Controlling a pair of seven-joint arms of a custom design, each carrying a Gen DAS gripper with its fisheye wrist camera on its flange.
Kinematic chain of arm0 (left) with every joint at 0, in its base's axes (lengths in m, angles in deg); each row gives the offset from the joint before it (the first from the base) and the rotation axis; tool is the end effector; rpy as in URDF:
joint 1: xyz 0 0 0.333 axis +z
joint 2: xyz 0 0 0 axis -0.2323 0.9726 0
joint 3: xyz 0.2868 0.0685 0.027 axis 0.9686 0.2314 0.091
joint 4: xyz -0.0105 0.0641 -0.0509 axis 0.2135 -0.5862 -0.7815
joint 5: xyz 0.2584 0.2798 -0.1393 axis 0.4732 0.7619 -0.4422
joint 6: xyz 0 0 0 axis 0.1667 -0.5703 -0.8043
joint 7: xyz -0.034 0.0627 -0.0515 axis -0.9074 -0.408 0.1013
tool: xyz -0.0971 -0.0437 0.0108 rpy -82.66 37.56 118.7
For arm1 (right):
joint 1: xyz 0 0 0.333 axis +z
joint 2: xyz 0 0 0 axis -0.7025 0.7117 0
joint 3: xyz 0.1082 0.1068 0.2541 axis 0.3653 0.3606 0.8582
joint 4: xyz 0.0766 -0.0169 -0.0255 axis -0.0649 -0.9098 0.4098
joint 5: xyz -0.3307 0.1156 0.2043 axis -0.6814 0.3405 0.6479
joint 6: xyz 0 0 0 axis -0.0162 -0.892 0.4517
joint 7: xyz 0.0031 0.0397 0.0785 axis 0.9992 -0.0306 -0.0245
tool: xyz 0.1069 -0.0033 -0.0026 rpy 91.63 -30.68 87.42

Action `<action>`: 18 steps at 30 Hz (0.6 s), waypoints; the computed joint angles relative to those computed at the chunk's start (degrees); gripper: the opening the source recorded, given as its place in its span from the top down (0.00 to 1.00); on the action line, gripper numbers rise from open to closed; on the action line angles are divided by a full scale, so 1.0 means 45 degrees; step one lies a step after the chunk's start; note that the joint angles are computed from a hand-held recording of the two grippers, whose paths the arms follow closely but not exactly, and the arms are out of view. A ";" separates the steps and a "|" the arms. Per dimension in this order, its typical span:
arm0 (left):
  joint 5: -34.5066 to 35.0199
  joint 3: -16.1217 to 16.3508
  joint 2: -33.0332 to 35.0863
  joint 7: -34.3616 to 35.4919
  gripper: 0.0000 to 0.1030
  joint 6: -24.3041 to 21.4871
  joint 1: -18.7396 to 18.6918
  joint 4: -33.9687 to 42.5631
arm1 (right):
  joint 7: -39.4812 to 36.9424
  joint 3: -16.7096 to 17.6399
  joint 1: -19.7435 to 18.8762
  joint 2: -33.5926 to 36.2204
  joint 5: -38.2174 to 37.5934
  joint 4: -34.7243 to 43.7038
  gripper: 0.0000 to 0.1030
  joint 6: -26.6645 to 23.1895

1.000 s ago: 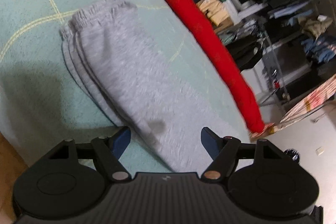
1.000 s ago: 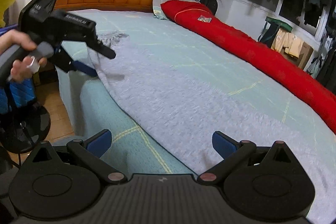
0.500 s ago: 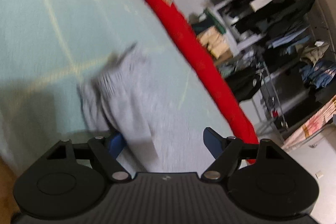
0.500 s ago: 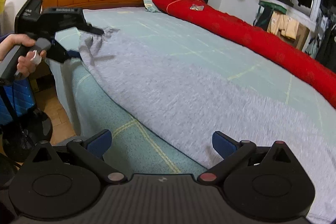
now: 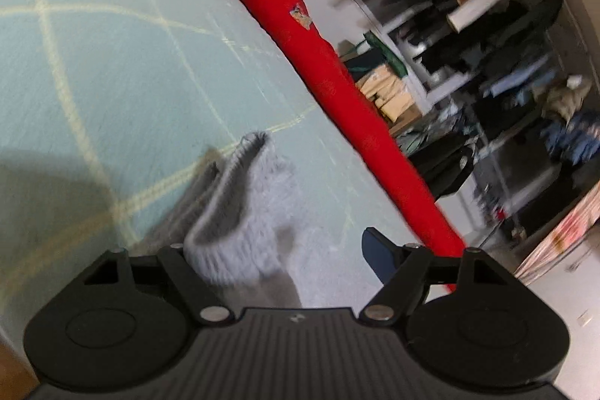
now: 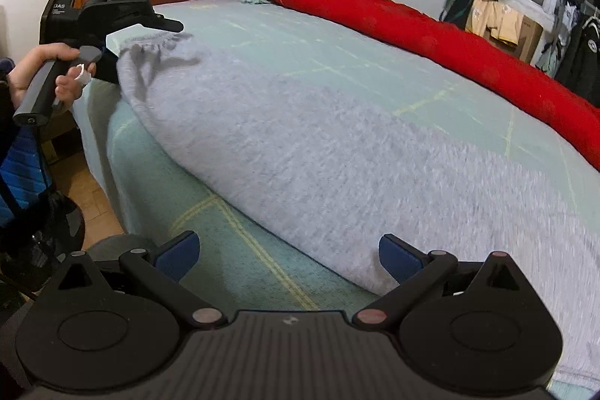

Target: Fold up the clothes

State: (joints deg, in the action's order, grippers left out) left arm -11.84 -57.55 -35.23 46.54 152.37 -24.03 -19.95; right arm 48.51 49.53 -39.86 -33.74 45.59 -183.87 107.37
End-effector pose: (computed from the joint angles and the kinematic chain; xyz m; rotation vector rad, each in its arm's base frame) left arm 0.7682 -0.1787 0.3553 -2.2239 1.0380 -1.6150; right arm 0.5898 -0.0085 0.4856 -2.1334 1.0457 -0.6016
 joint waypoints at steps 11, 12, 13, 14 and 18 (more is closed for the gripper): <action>0.2260 -0.5070 0.0904 0.3301 0.36 -0.3227 0.3834 0.1426 | 0.0556 0.0074 -0.0181 0.0526 -0.0230 0.0366 0.00 0.0107; 0.2279 -0.5074 0.1216 0.3706 0.40 -0.4201 0.3723 0.2225 | 0.0634 0.0094 -0.0217 0.0578 -0.0204 0.0431 0.00 0.0008; 0.2313 -0.4743 0.1336 0.3850 0.55 -0.4994 0.3450 0.2788 | 0.0661 0.0119 -0.0246 0.0612 -0.0180 0.0472 0.00 -0.0039; 0.2361 -0.4420 0.1508 0.3998 0.69 -0.5819 0.3170 0.3430 | 0.0651 0.0149 -0.0265 0.0630 -0.0165 0.0491 0.00 -0.0028; 0.2404 -0.3458 0.1379 0.4619 0.86 -0.6926 0.2523 0.4098 | 0.0554 0.0228 -0.0299 0.0639 -0.0255 0.0486 0.00 0.0053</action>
